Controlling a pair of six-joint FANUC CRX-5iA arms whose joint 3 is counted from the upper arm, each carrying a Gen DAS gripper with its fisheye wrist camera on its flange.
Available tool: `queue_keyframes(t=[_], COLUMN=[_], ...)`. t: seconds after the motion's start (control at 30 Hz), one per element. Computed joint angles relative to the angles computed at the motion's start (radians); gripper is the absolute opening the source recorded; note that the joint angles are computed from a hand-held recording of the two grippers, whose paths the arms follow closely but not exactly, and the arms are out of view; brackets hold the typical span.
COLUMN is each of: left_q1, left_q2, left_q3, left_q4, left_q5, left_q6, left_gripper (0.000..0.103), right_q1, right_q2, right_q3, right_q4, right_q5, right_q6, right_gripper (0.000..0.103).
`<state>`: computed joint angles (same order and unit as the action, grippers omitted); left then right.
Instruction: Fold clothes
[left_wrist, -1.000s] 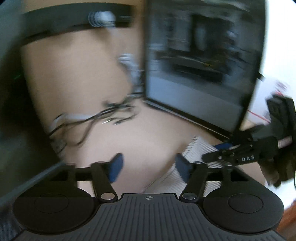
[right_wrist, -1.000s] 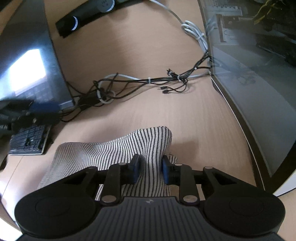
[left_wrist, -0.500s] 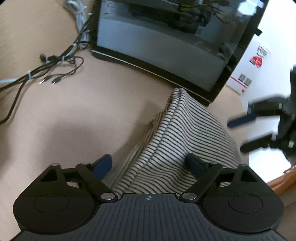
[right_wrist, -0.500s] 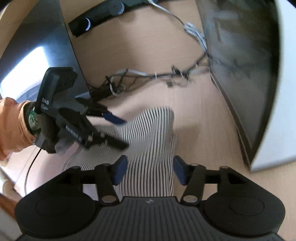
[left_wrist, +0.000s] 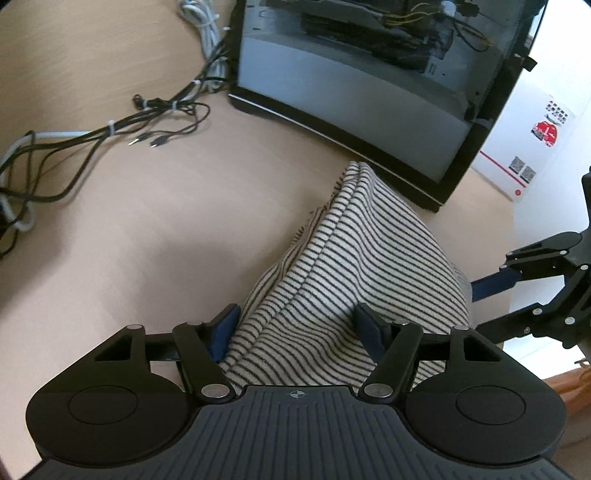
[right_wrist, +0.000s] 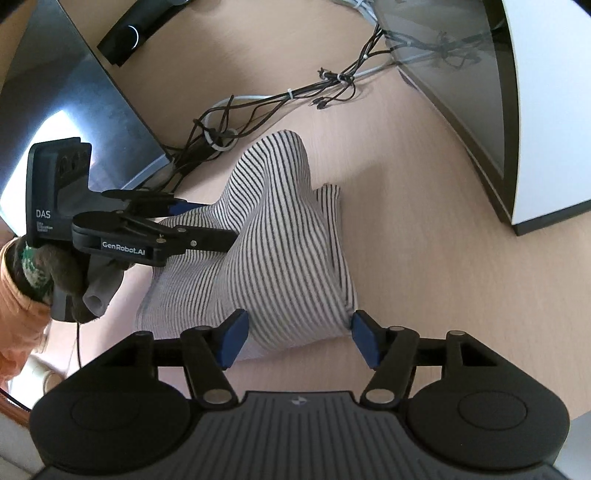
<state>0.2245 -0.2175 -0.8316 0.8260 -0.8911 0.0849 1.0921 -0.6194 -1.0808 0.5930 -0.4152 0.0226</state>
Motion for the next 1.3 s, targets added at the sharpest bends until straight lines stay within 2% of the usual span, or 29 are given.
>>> queue_keyframes(t=[0.1, 0.17, 0.23, 0.33, 0.4, 0.47, 0.57, 0.7, 0.77, 0.83, 0.87, 0.9, 0.93, 1.0, 1.07, 1.17, 1.2, 1.3], left_q1=[0.02, 0.034, 0.049, 0.107, 0.186, 0.273, 0.374, 0.412, 0.385, 0.335, 0.298, 0.25, 0.215, 0.183, 0.218, 0.268, 0.282, 0.282], left_q2=[-0.029, -0.052, -0.085, -0.13, -0.157, -0.18, -0.211, -0.212, -0.182, -0.155, -0.146, -0.14, -0.137, -0.146, -0.177, -0.234, -0.248, -0.25], left_q3=[-0.018, -0.034, -0.055, -0.083, -0.103, -0.119, -0.138, -0.158, -0.157, -0.153, -0.152, -0.15, -0.146, -0.148, -0.162, -0.184, -0.192, -0.201], left_q4=[-0.008, -0.01, -0.011, -0.011, -0.003, -0.01, -0.02, 0.053, 0.084, 0.107, 0.116, 0.119, 0.11, 0.087, 0.074, 0.024, 0.013, 0.014], left_q5=[-0.002, -0.001, 0.014, -0.007, -0.11, -0.22, -0.296, -0.259, -0.245, -0.228, -0.207, -0.164, -0.128, -0.08, -0.102, -0.109, -0.109, -0.099], left_q6=[0.018, 0.034, 0.066, 0.159, 0.162, 0.135, 0.132, 0.197, 0.223, 0.246, 0.26, 0.283, 0.308, 0.348, 0.335, 0.352, 0.358, 0.391], left_gripper=[0.068, 0.066, 0.061, 0.055, 0.054, 0.056, 0.06, 0.073, 0.076, 0.076, 0.074, 0.064, 0.05, 0.047, 0.047, 0.069, 0.078, 0.085], right_q1=[-0.016, -0.023, -0.027, -0.051, -0.085, -0.111, -0.135, -0.141, -0.144, -0.121, -0.109, -0.098, -0.086, -0.07, -0.092, -0.163, -0.172, -0.197], right_q2=[0.047, 0.083, 0.106, 0.149, 0.19, 0.221, 0.225, 0.201, 0.207, 0.246, 0.266, 0.286, 0.306, 0.313, 0.266, 0.236, 0.235, 0.246], right_q3=[0.088, 0.111, 0.111, 0.095, 0.102, 0.117, 0.123, 0.102, 0.097, 0.118, 0.13, 0.143, 0.157, 0.156, 0.133, 0.087, 0.079, 0.063], right_q4=[-0.297, -0.353, -0.304, -0.064, 0.059, 0.131, 0.187, 0.325, 0.397, 0.395, 0.392, 0.386, 0.379, 0.429, 0.41, 0.467, 0.446, 0.357], right_q5=[-0.013, -0.003, 0.013, 0.02, 0.012, -0.009, -0.012, 0.036, 0.074, 0.079, 0.08, 0.08, 0.08, 0.055, 0.104, 0.155, 0.157, 0.21], right_q6=[0.261, 0.296, 0.274, 0.144, 0.082, 0.045, 0.026, -0.04, -0.059, -0.017, 0.007, 0.032, 0.06, 0.059, 0.056, -0.078, -0.098, -0.117], right_gripper=[0.066, 0.066, 0.065, 0.063, 0.063, 0.063, 0.063, 0.063, 0.063, 0.063, 0.063, 0.064, 0.065, 0.066, 0.066, 0.069, 0.069, 0.07])
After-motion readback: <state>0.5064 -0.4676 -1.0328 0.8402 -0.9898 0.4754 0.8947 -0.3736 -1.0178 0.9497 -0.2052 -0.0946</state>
